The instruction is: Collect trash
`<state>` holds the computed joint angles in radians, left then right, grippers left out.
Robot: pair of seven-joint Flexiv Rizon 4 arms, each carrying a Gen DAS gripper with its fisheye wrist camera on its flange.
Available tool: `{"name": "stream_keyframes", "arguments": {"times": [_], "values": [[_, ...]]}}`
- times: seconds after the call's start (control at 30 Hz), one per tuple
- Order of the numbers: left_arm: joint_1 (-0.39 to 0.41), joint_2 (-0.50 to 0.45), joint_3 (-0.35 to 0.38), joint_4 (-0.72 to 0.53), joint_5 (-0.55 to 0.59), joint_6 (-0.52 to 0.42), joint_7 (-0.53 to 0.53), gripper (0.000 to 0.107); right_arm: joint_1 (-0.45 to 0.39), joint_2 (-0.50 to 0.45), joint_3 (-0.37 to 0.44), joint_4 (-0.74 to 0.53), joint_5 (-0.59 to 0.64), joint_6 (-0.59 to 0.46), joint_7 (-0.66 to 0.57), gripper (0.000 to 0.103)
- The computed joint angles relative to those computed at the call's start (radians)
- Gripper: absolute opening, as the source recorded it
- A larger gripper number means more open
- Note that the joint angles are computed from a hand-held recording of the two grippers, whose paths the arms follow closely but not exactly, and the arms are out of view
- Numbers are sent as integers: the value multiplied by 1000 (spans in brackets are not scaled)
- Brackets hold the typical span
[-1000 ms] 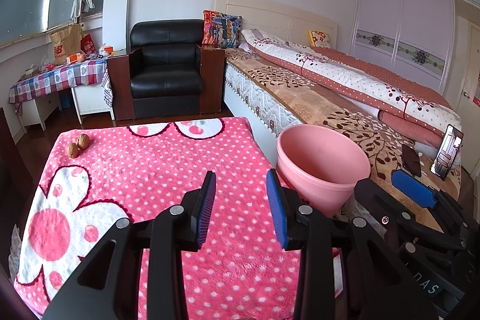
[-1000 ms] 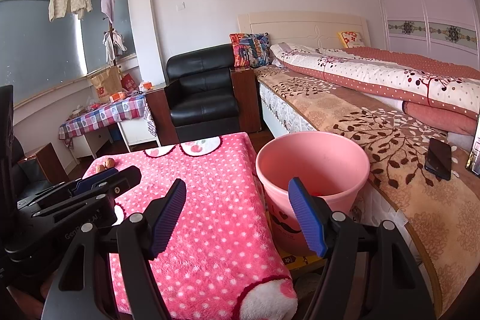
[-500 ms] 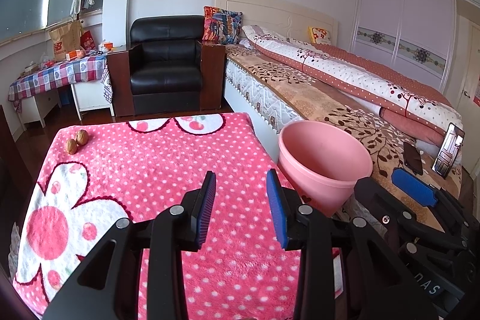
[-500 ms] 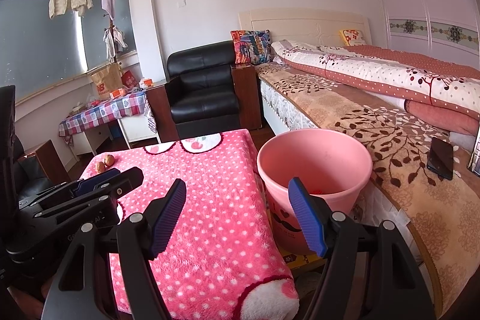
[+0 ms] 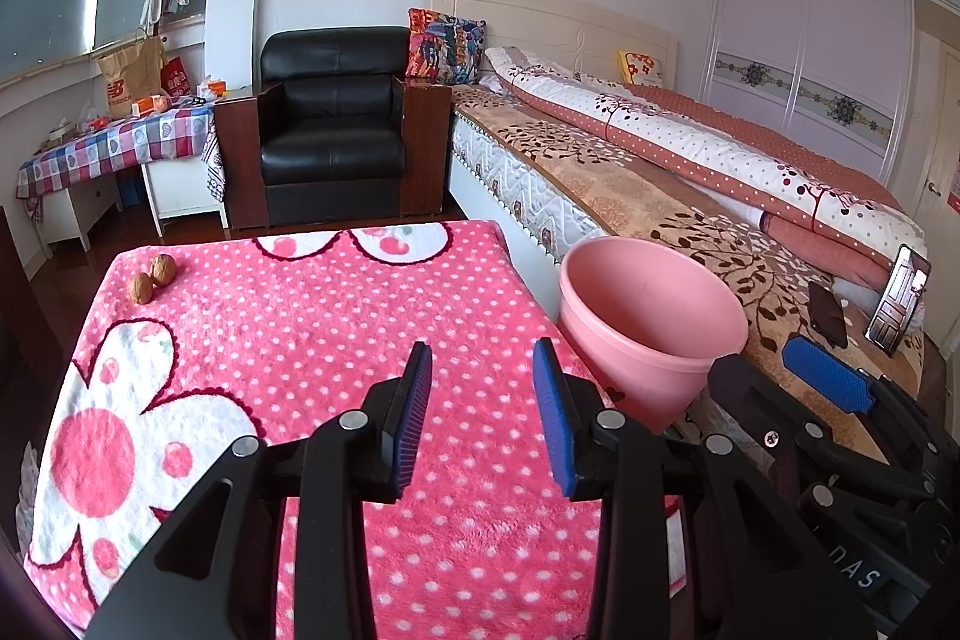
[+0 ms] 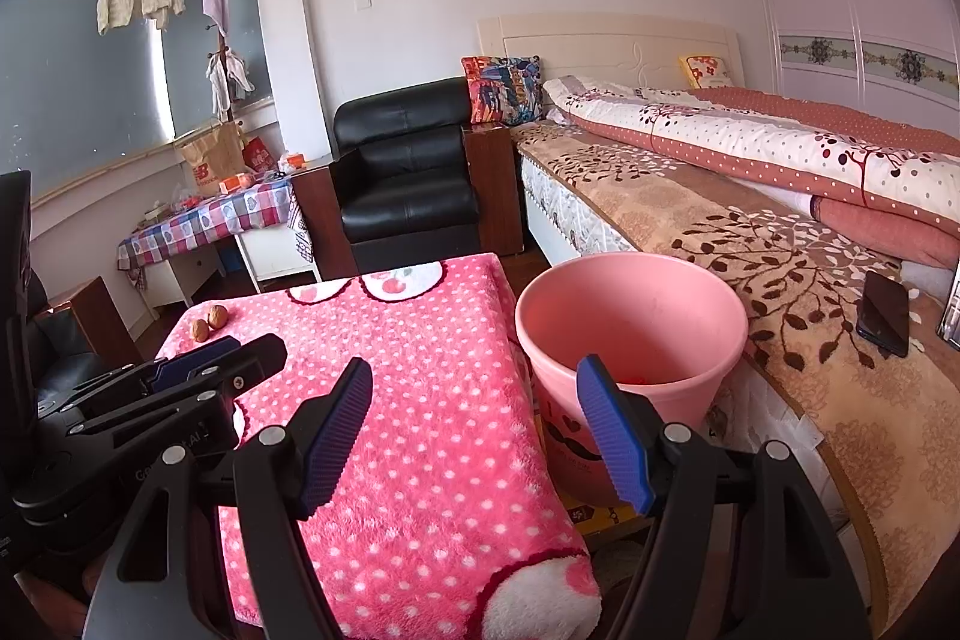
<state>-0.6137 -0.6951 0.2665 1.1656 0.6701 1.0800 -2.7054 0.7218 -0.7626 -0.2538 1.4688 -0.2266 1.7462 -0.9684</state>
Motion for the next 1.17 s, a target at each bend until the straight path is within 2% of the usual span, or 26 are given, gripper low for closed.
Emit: {"name": "stream_keyframes", "arguments": {"times": [1.17], "values": [[7, -3, -6, 3, -17, -8, 13, 35, 9, -10, -2, 9, 12, 8, -2, 70]]}}
